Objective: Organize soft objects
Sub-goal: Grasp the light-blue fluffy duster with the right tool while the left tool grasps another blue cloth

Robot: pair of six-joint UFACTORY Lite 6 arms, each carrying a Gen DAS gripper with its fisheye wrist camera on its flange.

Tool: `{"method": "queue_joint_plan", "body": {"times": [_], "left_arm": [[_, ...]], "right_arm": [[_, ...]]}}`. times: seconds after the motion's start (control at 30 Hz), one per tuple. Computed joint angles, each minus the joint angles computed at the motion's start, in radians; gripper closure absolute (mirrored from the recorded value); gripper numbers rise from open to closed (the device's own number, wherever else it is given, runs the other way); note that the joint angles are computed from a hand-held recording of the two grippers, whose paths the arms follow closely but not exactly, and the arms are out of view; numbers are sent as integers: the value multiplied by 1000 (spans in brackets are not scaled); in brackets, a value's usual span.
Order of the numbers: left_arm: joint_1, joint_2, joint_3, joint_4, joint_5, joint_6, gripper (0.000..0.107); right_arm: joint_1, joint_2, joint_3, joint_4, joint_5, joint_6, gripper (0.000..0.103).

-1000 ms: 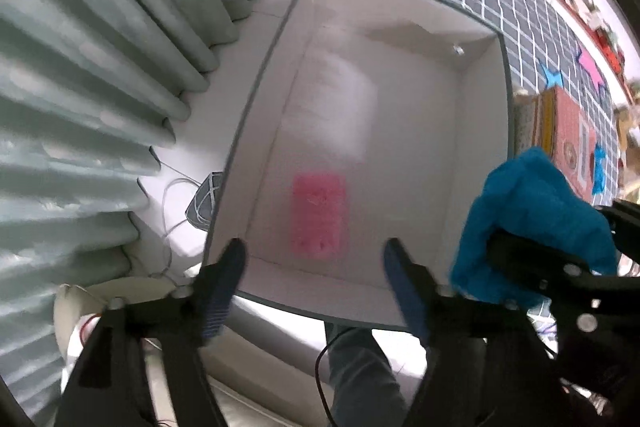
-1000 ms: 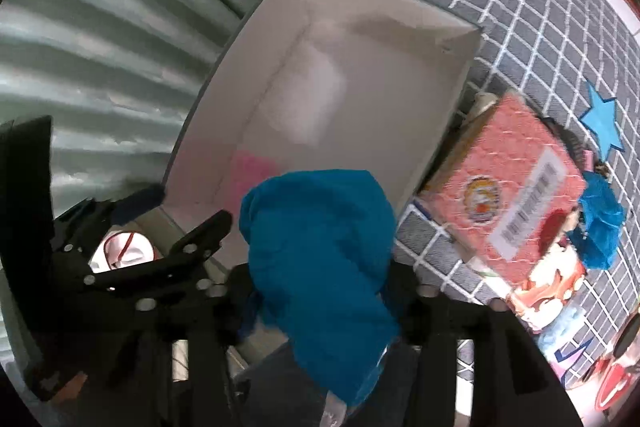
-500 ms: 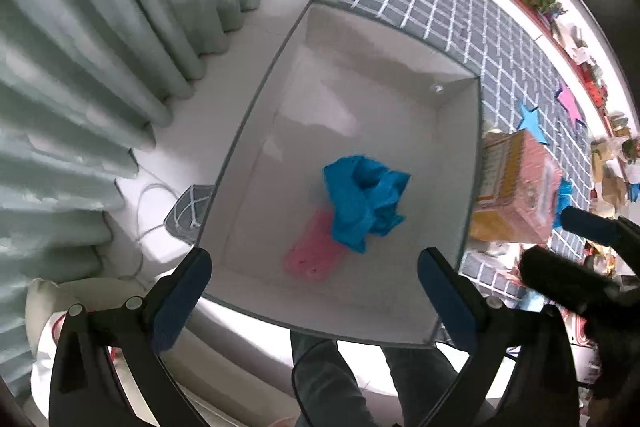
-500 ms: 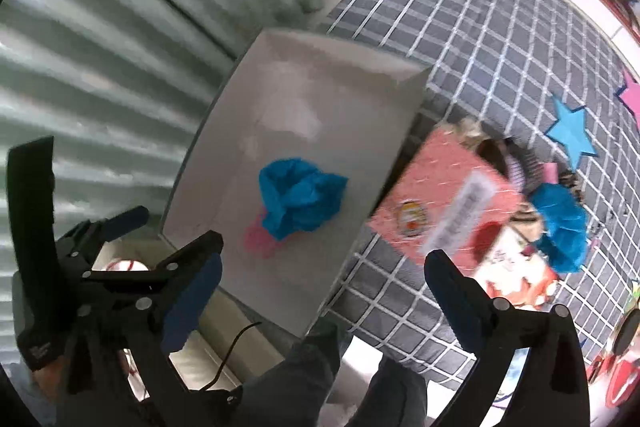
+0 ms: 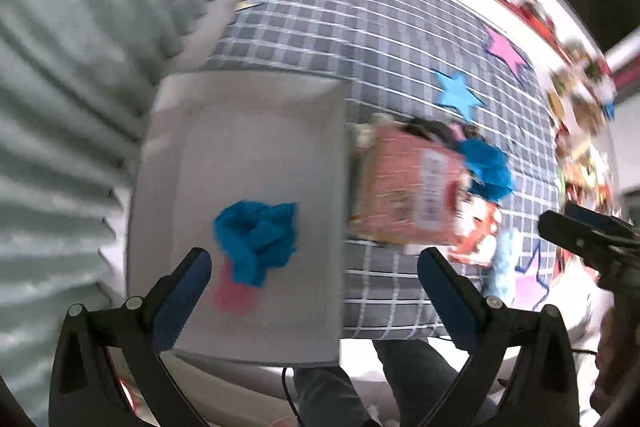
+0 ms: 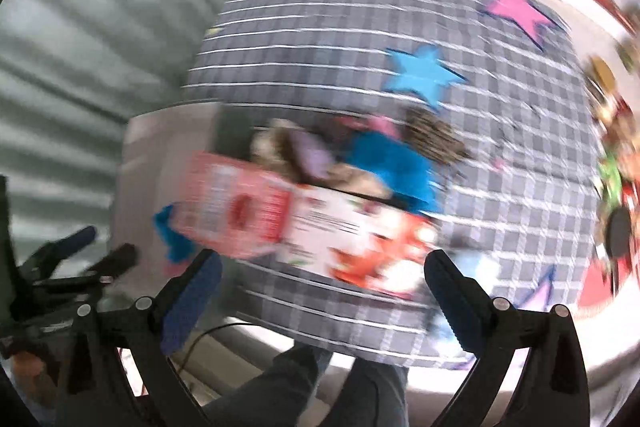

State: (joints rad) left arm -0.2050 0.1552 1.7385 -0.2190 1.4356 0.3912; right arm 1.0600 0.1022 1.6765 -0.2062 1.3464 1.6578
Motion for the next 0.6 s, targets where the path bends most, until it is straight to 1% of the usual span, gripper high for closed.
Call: {"method": "queue_joint_plan", "body": {"times": [0.07, 0.17, 0.27, 0.43, 0.5, 0.6], "left_arm": [[-92, 7, 28, 7, 7, -30, 4], [-231, 21, 69, 23, 5, -83, 4], [-374, 64, 123, 46, 2, -142, 4], [-600, 188, 215, 123, -24, -239, 4], [-677, 261, 261, 167, -35, -274, 4], [-752, 355, 317, 235, -51, -306, 4]], "right_arm": [[33, -145, -186, 2, -14, 110, 1], [109, -330, -415, 8, -13, 288, 1], [195, -473, -595, 28, -25, 443, 1], [357, -631, -813, 46, -88, 676, 1], [416, -680, -899, 57, -133, 747, 1], [465, -723, -1001, 68, -220, 808, 1]]}}
